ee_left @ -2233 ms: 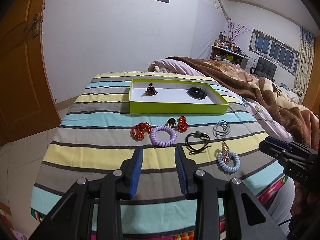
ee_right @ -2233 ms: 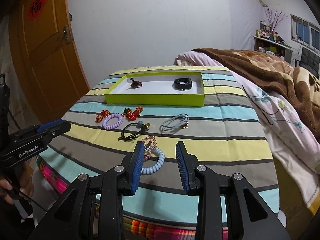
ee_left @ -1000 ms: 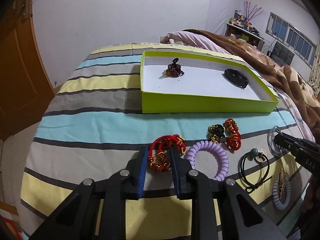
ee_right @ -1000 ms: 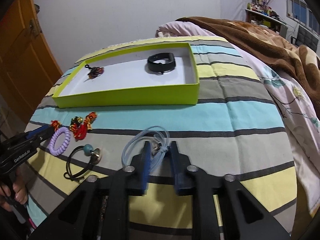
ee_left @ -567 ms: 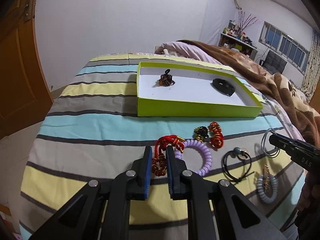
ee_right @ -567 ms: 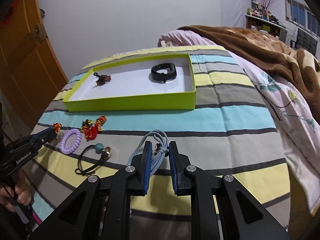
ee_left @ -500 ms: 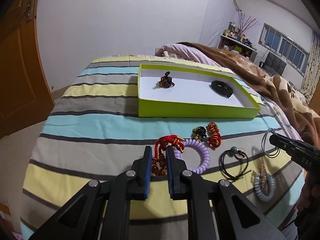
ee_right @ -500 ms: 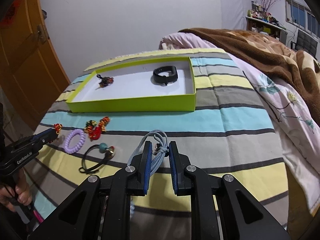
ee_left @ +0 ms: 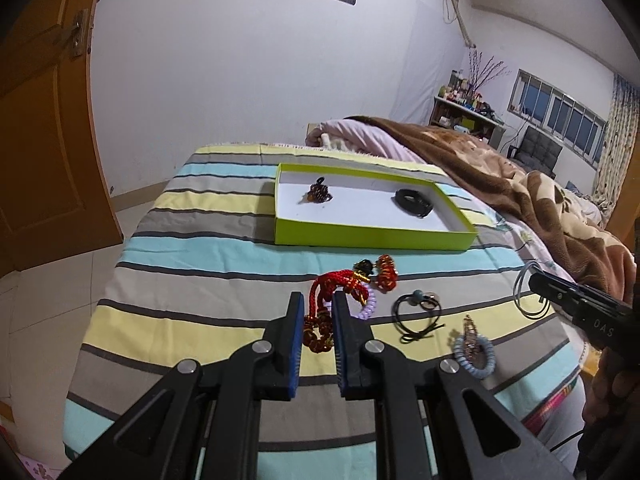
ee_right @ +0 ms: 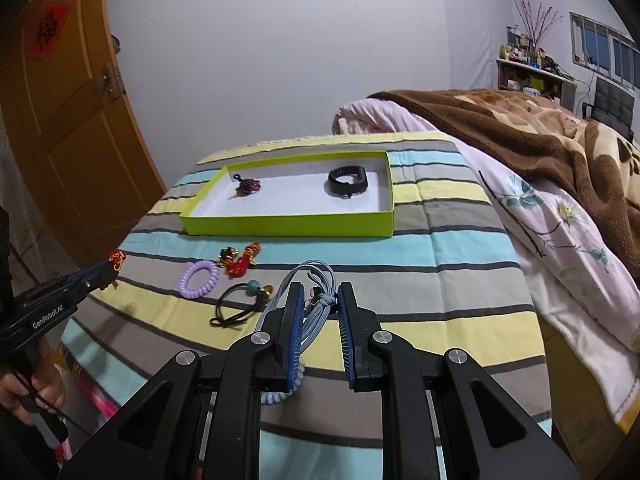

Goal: Organize jewelry
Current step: 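Lower both held items into the green box and open both tools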

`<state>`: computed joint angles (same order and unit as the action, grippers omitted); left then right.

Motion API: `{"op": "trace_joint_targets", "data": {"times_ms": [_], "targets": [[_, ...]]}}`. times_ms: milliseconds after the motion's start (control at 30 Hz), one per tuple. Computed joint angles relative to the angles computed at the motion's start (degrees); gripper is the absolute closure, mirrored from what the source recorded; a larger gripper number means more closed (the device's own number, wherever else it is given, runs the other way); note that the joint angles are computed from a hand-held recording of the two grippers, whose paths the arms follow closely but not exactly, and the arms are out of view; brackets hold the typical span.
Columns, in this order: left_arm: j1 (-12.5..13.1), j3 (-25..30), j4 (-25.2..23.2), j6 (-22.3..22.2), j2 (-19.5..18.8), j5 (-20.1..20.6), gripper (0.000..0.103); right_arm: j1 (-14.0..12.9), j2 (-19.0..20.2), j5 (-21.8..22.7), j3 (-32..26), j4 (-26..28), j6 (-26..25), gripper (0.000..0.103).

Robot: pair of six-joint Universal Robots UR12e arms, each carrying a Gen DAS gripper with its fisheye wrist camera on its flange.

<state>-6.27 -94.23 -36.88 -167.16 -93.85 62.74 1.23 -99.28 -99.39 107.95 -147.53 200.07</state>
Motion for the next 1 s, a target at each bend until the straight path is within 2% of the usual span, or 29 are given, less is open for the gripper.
{"op": "trace_joint_targets", "data": {"times_ms": [467,733,1000], "targets": [[-1.17,1.90,0.53,0.36,-1.23,-0.01,0.089,-0.13,0.02,0.12,-0.40,-0.64,-1.25,0.086],[-2.33,4.76,1.05,-0.10,-3.71,0.72,0.089,-1.51,1.31,0.95,-1.64,-0.92,-2.83,0.086],[-3.62,9.45,0.42,-0.32,-7.79,2.47,0.089,-2.57,3.90,0.75,-3.90,-1.84,-5.43,0.086]]}}
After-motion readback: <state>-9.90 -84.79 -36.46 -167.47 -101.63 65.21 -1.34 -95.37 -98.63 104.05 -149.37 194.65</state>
